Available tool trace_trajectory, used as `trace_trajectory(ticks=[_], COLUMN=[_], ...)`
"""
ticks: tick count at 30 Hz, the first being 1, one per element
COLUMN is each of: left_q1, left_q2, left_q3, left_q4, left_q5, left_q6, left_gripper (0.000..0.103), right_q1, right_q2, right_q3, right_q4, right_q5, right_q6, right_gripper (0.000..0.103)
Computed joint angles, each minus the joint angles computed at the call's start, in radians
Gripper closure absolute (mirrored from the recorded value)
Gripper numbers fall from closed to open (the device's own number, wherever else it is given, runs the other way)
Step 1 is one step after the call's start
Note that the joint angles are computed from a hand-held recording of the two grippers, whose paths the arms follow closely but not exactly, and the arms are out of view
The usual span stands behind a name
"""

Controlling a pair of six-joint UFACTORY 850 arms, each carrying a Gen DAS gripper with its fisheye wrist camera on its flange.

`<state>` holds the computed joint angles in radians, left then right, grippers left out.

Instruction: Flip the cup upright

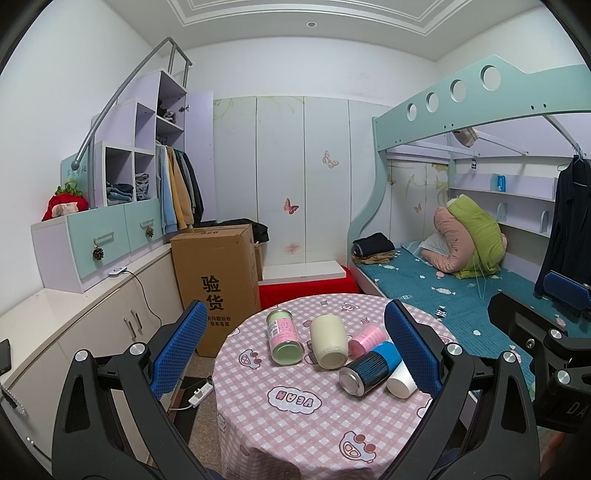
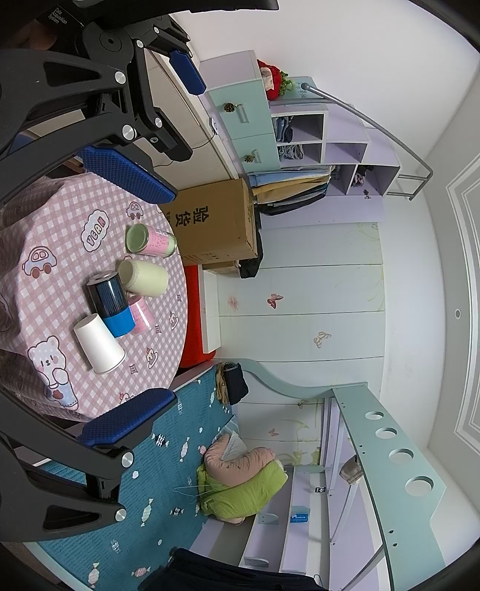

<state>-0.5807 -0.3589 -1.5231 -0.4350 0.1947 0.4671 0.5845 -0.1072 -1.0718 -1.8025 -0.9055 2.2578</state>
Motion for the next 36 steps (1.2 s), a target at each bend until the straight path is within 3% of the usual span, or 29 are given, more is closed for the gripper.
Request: trace_trajectory(ticks=[20, 36], left_q1=[0.003, 0.005], left_q2=[-0.005, -0.098], left_q3=[-0.019, -0.116], left_q4=[-0.045, -0.145], left_q5=[-0.023, -0.061], left_q6=[0.051, 0.165], left_gripper=[0.006, 0.006], right_q1=[-0.008, -0.057], right_q2=[-0.007, -0.048], right_q3=[-0.006, -0.033], right_q4=[0.002, -0.007], right_q5=[0.01, 0.067], right_q6=[0.0, 0.022], right_gripper=[0.007, 0.007])
